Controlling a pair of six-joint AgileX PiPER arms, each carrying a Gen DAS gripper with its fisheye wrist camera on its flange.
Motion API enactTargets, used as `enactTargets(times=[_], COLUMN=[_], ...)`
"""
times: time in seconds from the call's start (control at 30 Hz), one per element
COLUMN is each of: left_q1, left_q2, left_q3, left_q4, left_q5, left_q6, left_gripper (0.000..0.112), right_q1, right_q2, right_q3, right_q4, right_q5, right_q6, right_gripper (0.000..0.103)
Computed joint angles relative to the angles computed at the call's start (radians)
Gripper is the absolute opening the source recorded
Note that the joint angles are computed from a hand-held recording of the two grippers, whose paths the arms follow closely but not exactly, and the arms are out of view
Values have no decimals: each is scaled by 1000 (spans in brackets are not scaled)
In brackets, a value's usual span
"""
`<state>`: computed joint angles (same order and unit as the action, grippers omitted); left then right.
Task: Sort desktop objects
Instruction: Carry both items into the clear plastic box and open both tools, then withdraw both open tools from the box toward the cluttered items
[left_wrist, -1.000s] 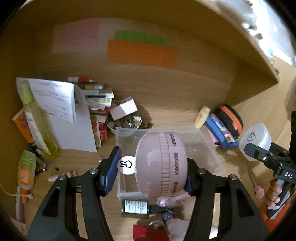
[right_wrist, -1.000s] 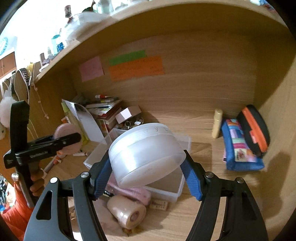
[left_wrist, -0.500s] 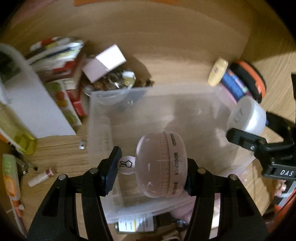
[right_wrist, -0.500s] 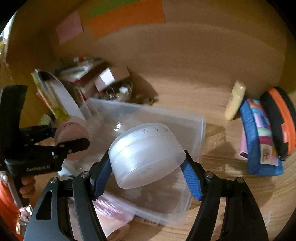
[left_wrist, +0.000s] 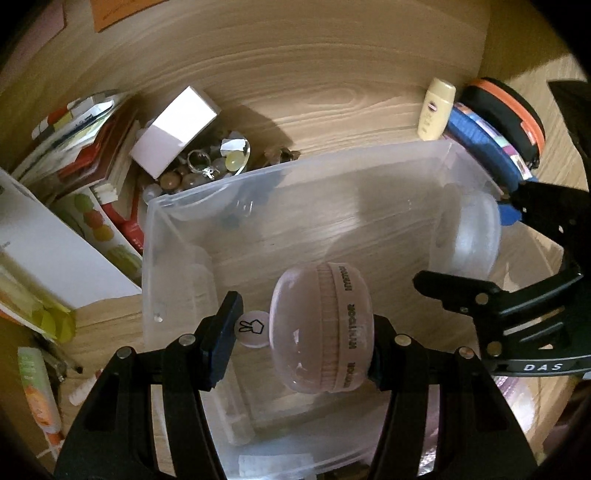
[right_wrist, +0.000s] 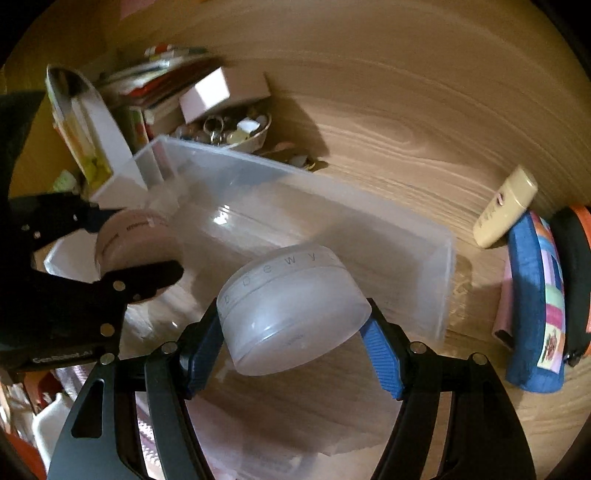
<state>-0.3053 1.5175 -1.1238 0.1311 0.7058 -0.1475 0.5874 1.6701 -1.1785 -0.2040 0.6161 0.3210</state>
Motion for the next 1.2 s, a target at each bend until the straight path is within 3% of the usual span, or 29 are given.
enactTargets(times=[0.43, 0.6, 0.73, 0.87, 1.2], left_q1=[17, 17, 3, 5, -4], left_q2=[4, -21, -92, -169, -378], left_q3=[-14, -11, 21, 50, 149], left_q4=[-39, -62, -26, -25, 17], left_q5=[-1, -1, -14, -11, 8], left_q6=[28, 26, -7, -13, -67], left_gripper=[61, 66, 72, 76, 86], right_q1=[18, 64, 110, 152, 209], right_q2=[29, -16, -73, -137, -316], right_q3=[-55, -44, -16, 33, 164], right_q4=[-24, -140, -232, -314, -346], right_q5=[73, 94, 108, 119, 138], right_q6=[30, 132, 226, 323, 450], right_gripper=[68, 69, 79, 80, 80])
